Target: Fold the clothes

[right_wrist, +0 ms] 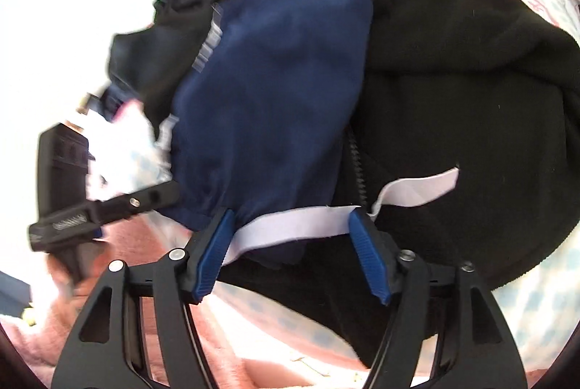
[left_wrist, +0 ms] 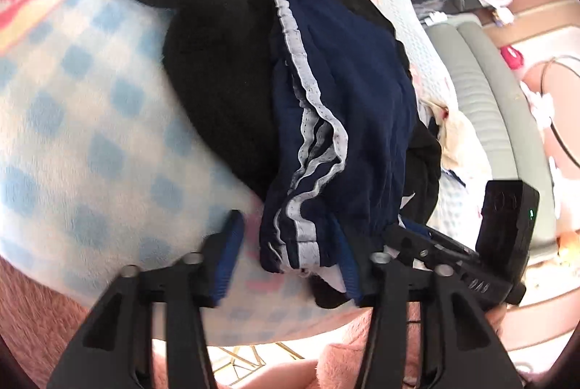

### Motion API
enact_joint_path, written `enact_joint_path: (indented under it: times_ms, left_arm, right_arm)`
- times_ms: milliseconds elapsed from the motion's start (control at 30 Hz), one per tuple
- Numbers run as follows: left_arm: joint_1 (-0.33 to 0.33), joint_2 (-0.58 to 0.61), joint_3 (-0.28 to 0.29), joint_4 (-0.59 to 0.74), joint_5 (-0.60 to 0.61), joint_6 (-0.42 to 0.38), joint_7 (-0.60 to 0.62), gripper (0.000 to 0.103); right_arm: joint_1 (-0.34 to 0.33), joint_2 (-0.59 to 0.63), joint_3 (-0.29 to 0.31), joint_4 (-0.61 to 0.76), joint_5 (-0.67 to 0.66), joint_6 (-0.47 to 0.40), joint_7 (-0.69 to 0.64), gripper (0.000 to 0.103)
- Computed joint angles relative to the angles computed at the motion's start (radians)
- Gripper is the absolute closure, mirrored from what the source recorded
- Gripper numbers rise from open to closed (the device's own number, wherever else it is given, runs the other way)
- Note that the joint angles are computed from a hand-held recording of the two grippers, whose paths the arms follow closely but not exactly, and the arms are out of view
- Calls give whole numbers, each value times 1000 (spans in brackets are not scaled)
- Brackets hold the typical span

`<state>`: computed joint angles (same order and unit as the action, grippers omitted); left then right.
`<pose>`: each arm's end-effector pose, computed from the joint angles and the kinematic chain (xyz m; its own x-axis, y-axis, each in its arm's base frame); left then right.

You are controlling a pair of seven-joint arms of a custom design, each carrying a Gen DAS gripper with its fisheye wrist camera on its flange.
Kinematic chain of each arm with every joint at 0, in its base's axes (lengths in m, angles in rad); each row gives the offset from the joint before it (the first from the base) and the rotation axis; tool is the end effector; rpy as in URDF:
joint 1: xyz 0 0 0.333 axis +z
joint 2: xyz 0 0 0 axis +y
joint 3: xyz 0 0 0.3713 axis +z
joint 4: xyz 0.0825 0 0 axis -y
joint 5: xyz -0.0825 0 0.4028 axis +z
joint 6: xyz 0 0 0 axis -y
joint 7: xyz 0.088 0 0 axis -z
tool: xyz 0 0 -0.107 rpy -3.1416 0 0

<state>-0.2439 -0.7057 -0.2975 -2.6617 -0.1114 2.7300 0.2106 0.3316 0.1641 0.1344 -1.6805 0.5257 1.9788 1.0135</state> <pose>0.3099 -0.2049 0.5674 0.5344 -0.5389 0.6511 -0.5379 -0.8111 -0.2299 0.5744 0.3173 0.5719 0.7315 -0.5633 -0.3842 -0.6789 -0.6545 -0.3328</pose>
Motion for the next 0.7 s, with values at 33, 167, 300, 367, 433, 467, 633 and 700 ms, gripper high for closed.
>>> enact_joint_path:
  times_ms: [33,167,300,367,433,467,633,700]
  left_arm:
    - [18,-1,-22,27,19,-44,-11,84]
    - [22,-22,-31,67,52,-103,-14,87]
    - [-14,-47,-8,44,33,-58,11,87]
    - [-34,-56,-1,25,16,-25,20,87]
    - [-62,-55,9,4,-5,23,39,86]
    - [-71,-58,9,-6,-13,52,45,86]
    - [-93,-27,79,-5,-50,211,110,86]
    - [-94,-4,128,16,-64,212,154,86]
  right_arm:
    - [-1,-19,4,-17,9,18,-38,70]
    - [-9,-79,0,-49,76,8,-145,83]
    - [-15,-108,-18,-65,113,-22,-161,85]
    - [-20,-115,-27,-73,133,-41,-157,85]
    - [-29,-109,-35,-71,162,-76,-152,85]
    - [-32,-107,-37,-67,175,-93,-144,85]
    - [-74,-55,-54,22,292,-214,-119,85]
    - [-80,-7,-43,98,326,-224,-107,85]
